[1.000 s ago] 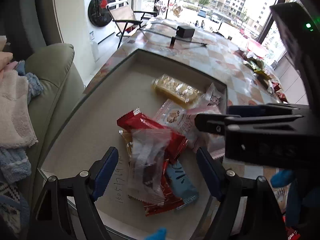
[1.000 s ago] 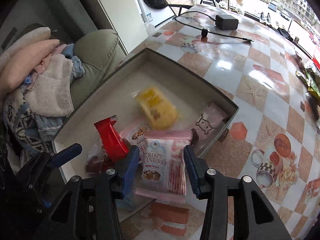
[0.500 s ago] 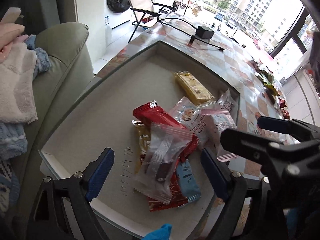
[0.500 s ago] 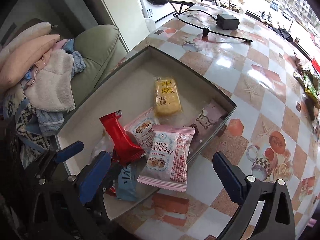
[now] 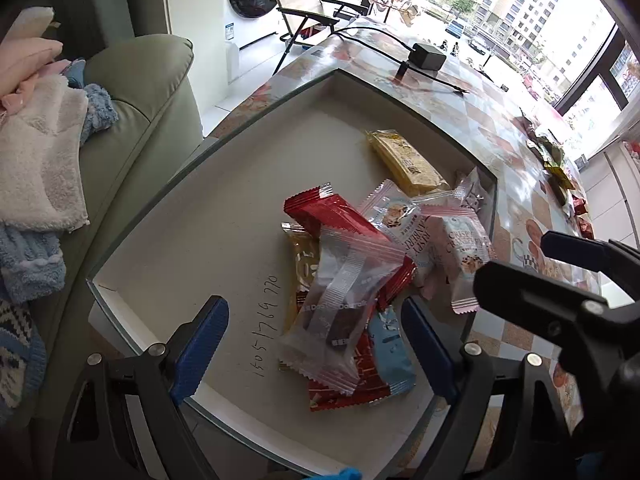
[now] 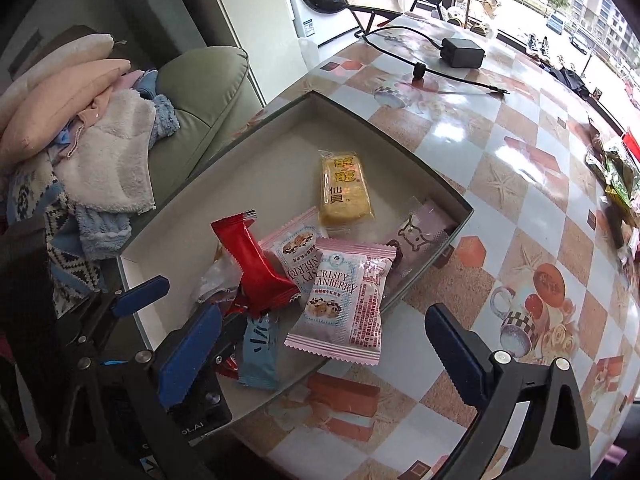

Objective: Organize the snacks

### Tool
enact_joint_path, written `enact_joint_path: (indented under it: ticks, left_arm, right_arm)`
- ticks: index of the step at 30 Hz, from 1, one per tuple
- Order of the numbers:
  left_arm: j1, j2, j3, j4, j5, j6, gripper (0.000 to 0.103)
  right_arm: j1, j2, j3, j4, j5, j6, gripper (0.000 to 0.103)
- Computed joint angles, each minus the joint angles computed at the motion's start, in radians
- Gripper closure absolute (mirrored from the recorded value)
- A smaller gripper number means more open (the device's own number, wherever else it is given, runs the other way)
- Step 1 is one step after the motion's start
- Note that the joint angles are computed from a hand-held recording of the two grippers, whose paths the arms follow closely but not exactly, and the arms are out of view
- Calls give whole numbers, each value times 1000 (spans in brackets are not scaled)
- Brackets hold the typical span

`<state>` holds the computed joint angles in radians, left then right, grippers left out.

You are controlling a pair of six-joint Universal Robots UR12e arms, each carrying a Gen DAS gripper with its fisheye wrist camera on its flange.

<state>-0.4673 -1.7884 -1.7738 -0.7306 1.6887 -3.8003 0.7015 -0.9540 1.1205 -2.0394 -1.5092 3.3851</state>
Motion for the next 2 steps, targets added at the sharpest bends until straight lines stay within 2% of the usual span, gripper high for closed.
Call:
enact_joint_path:
  ticks: [2]
  left_arm:
    - [-1,0,-2,3,-4,12,13]
  right_arm:
    - [1,-2,2,-4,-1,1,0]
